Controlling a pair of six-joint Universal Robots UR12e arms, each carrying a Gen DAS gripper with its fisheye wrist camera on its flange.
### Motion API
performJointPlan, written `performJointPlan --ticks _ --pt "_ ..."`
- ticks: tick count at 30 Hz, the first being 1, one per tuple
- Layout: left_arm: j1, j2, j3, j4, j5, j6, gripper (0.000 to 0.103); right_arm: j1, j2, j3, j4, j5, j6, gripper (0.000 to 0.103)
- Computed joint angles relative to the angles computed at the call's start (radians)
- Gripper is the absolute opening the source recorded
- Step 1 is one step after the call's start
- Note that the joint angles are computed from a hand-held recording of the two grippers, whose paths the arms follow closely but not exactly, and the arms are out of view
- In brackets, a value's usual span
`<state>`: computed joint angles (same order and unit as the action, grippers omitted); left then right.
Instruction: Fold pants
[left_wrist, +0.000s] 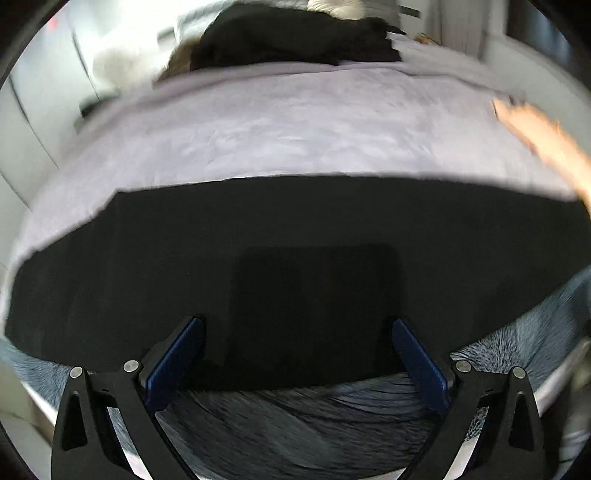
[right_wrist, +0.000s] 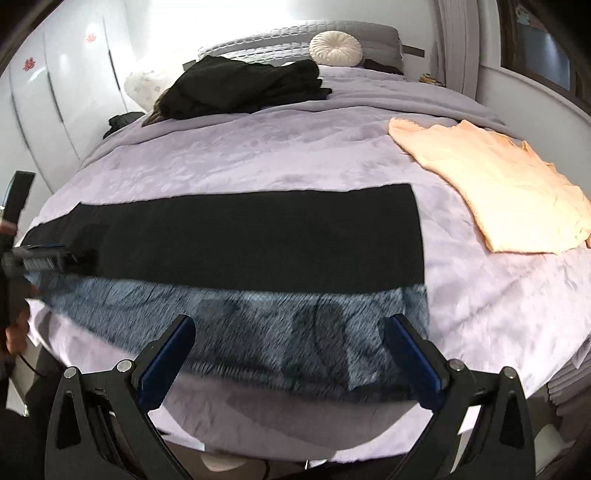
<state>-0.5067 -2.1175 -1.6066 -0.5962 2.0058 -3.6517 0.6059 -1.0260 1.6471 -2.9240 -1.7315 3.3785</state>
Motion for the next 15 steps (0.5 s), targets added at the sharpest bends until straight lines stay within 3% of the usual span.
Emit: performJointPlan --ticks 2,8,11,15 --pt "-0.015 -0.005 -0.004 0.016 0.046 -0.047 0.102 0.004 0.002 0.004 0.006 -0.001 0.002 0.103" --pt "-0.009 0.011 0.006 -0.017 -0.011 -0.028 0.102 -0.009 -0.022 0.041 -0.05 0.035 0.047 0.103" --pt "-0.014 0.011 0.01 -0.022 -0.001 -0.025 0.102 -0.01 -0.033 0.049 -0.052 0.009 0.055 0.103" --pt "-0.005 0.022 -0.003 0.014 -0.069 -0.023 0.102 -0.019 -0.051 0.065 -0.059 -0.025 0.06 0.103"
